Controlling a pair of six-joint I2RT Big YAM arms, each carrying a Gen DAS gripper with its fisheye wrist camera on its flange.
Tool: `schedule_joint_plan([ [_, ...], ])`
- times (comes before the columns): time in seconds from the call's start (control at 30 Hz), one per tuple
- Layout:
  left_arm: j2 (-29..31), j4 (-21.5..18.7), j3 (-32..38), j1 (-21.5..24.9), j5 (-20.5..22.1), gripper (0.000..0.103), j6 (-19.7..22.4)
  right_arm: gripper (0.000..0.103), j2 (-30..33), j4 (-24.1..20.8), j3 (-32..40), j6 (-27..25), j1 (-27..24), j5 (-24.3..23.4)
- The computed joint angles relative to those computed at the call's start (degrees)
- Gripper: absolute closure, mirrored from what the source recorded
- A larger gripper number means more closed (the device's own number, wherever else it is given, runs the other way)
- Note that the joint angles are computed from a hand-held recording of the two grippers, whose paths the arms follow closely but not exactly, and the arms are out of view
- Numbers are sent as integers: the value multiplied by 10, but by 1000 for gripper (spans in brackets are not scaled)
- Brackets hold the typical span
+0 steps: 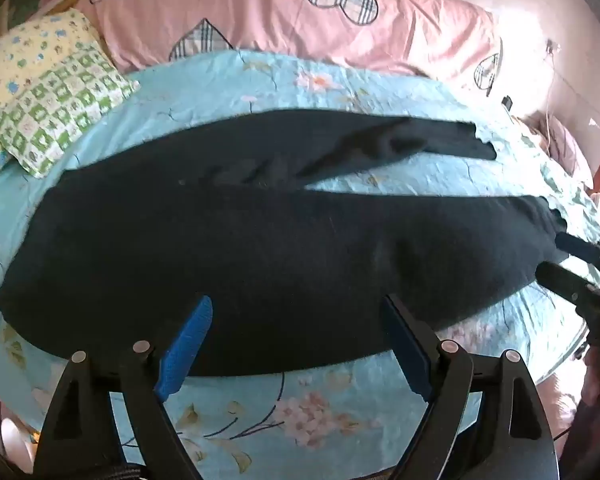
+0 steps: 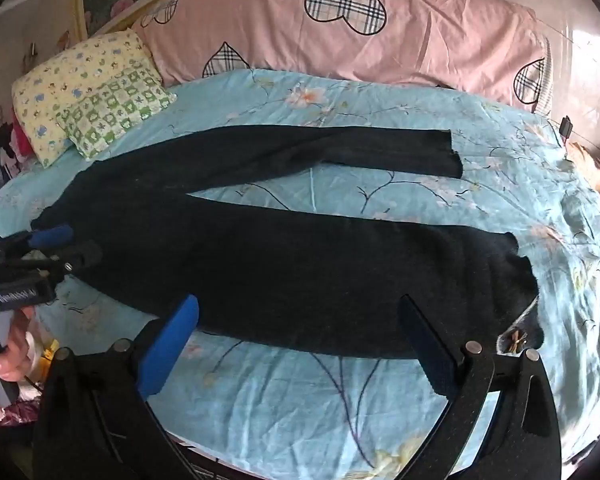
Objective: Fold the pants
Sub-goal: 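Move both grippers toward the black pants' leg cuffs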
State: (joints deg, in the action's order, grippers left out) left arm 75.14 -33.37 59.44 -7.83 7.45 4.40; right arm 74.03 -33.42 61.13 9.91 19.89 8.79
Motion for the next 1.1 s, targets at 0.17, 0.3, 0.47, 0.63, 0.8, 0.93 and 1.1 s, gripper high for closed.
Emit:
schedule_joint_plan([
  [0.17,-4,3,-6,-2,-6,17,1,3,-3,41,-18,16,19,15],
  [0.3,-5,5,-10,-3,-8,16,4,3,-8,37,-23,24,6,-17],
  [0.47,2,5,-8,-4,-14,16,-2,3,-7,44,-27,33,4,-33],
  [0.63,6,0,-6,-2,-14,16,-7,3,-6,45,-24,32,4,-39],
  [0.8,9,-1,-4,3,-10,16,-8,3,-7,47,-21,40,2,-45],
  [0.93,12,-4,-2,2,-9,16,-3,3,-6,45,-21,41,1,-47],
  [1.1,9,-4,-4,5,1,16,2,3,-5,46,-21,43,-2,-52],
])
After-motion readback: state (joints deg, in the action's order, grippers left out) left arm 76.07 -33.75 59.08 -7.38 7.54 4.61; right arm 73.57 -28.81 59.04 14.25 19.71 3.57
